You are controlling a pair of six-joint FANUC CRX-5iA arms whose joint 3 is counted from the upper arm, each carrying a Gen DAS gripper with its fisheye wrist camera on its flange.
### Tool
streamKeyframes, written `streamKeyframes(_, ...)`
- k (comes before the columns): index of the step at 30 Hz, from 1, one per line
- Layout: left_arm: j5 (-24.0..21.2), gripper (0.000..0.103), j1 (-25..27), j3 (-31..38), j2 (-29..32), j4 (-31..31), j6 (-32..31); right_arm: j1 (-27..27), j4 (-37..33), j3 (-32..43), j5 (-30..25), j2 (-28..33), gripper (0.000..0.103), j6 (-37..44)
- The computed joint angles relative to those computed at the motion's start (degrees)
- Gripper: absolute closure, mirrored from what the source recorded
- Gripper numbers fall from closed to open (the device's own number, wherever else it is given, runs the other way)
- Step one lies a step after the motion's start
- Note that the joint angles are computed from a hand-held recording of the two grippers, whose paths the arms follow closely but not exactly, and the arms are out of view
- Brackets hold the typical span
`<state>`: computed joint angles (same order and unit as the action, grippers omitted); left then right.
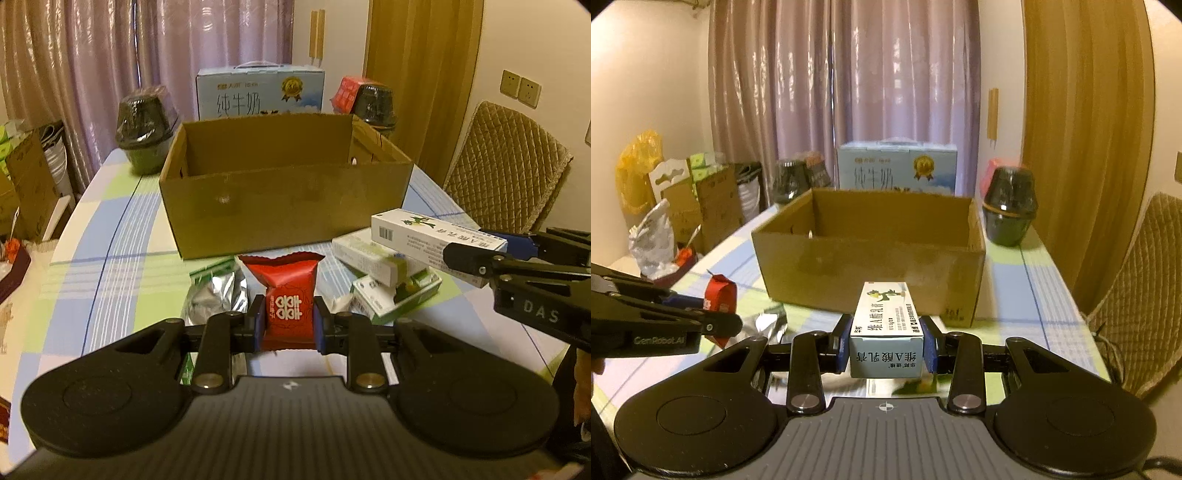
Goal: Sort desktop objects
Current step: 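Carry the red packet and white medicine box into the cardboard box and release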
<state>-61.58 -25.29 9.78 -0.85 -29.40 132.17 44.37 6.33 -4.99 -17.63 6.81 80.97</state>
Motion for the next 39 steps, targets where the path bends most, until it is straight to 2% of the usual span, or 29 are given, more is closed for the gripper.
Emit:
streamKeyframes(8,3.1,0.082,4.5,3.3,1.6,1.5,-5.4,-1.1,-1.6,6.3,1.7,3.5,0.068,2.6)
streamKeyframes(18,8.3,0.082,12.1,10.8,7.1,5.2,-15.0,-3.1,-7.2,21.7,0.6,14.3,0.068,8.6)
streamKeyframes(27,12.1,0.082,16.2,14.4,12.0,5.4,-15.5,-4.5,-10.8,32.7,-0.8,23.4,0.068,11.1)
streamKeyframes(30,12.5,0.082,16.8,15.4,13.6,4.7,-15.3,-4.8,-11.9,35.7,-2.0,25.6,0.068,12.7)
streamKeyframes(39,14.8,0.082,18.9,15.0,16.6,7.6,-15.1,-5.7,-15.2,43.4,-7.2,31.1,0.068,14.7)
